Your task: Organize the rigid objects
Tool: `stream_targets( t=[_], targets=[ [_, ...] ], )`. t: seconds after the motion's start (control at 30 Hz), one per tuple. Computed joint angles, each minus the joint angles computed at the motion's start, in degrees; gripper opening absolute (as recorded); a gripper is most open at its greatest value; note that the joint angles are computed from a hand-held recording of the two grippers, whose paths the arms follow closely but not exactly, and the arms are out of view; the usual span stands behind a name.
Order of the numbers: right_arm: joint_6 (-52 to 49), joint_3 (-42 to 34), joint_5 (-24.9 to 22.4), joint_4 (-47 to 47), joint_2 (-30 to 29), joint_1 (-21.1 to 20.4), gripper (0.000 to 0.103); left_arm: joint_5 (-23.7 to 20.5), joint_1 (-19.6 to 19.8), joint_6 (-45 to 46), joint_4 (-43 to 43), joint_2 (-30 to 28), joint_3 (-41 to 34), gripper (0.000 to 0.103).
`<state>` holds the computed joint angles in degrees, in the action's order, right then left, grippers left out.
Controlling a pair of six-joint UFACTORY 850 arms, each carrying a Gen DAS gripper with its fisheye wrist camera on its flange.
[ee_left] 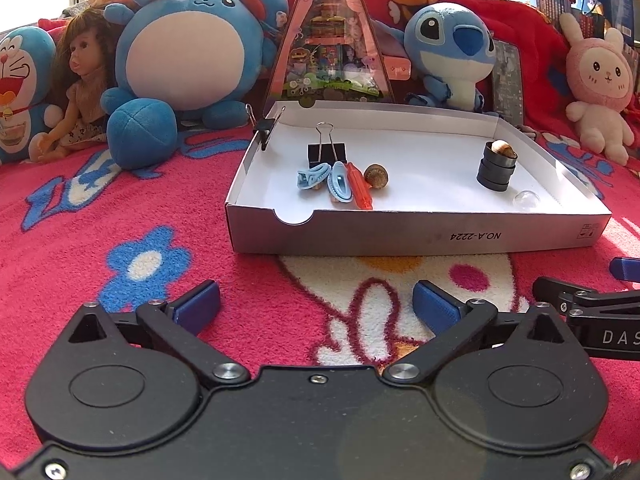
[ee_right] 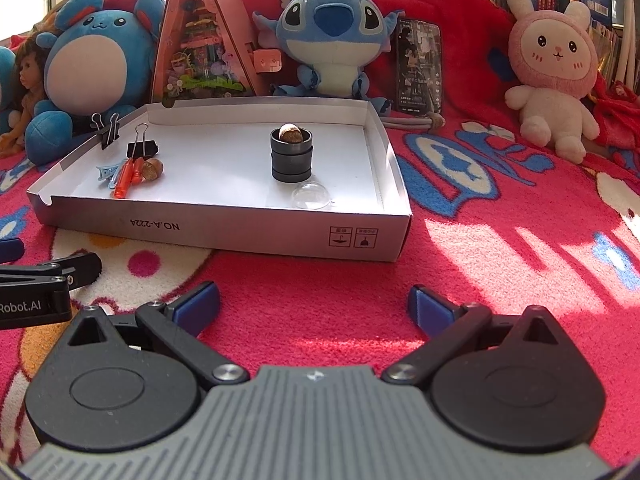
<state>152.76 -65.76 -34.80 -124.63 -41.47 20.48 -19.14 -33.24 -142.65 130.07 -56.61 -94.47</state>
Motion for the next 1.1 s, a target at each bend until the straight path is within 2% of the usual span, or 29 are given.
stream_targets(
  t=[1.1],
  targets=[
    [0.9,0.3,0.1,-0.7,0.1,-0.1,0.103,0.2,0.1,-1.4,1.2,0.1,0.2,0.103]
  ],
)
